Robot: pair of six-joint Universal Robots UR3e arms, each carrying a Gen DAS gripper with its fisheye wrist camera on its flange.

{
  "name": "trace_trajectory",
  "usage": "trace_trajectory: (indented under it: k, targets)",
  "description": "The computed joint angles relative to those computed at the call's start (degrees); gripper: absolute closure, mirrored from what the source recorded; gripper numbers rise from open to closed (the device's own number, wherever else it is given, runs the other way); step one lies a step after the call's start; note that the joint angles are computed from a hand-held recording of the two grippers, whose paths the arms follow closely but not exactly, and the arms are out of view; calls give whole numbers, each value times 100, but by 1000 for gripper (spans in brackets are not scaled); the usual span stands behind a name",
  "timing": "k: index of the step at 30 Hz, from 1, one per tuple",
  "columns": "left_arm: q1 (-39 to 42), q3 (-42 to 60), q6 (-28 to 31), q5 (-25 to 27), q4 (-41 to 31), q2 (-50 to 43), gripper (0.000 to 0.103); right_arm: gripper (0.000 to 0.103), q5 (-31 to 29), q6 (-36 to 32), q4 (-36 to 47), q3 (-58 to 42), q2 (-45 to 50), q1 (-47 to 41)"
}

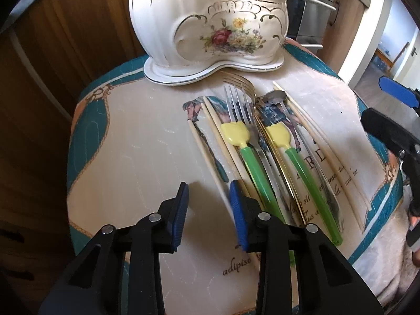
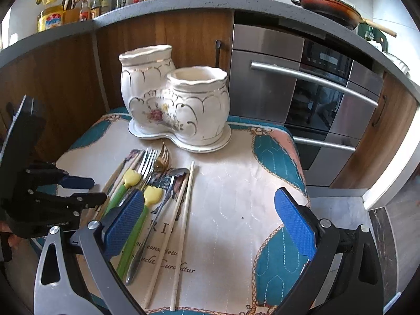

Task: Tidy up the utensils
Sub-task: 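Lower the left gripper onto a wooden chopstick and close on it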

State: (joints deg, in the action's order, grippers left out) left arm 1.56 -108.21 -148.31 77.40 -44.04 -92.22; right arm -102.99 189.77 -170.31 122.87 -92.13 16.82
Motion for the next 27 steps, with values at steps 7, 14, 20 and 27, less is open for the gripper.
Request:
trace_trajectory:
  k: [7,14,20,27]
  targets:
    - [138,3,326,-282,-121,-5,72,7,-83,-130,268,-133,182,95]
    - [430,-348,895,-550,306,78,92,28,373,-138,667,-335,374,-28]
    - [695,-448,1024,-890,370,73,97,50,270,-139,930,-948,893,213]
    - [960,-642,1181,-1200,210,314,97,77,367,6,1423,-1507,1309,283]
